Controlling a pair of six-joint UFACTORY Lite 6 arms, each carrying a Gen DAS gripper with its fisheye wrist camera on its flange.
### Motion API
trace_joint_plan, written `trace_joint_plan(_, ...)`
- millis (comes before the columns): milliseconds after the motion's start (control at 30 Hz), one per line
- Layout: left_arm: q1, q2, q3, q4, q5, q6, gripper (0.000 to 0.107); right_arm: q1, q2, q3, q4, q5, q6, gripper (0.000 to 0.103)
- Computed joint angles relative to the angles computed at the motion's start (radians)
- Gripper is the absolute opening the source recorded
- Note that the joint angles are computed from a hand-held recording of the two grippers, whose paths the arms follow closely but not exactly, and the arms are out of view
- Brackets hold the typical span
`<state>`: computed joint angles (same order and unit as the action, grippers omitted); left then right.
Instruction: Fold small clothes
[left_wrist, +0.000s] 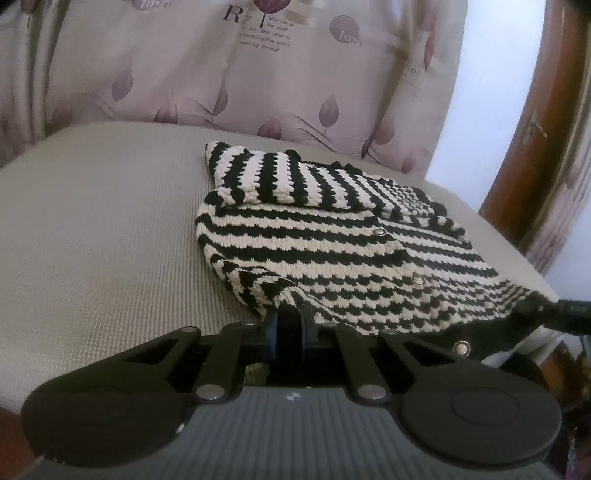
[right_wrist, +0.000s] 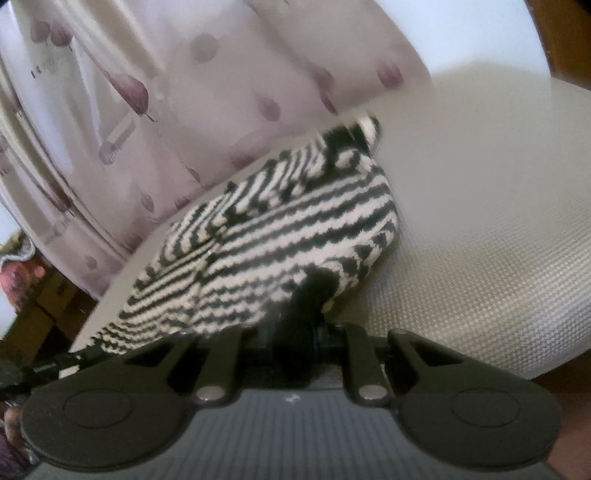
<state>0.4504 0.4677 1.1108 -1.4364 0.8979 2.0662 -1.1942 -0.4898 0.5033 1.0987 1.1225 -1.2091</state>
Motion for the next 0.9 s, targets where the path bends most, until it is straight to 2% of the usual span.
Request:
trace_joint_plan(367,-0.04,-0.085,-0.069,-0.106,-0.039,0.099,0.012,-0.034,0.064,0.042,0.079,0.075,0.016,0.016)
trace_joint_plan(900,-0.12,-0.075,0.058,-0.128,-0.082,-0.032,0.012,0.038,0.196,0.203,0.189,0.058,0.102,0.014)
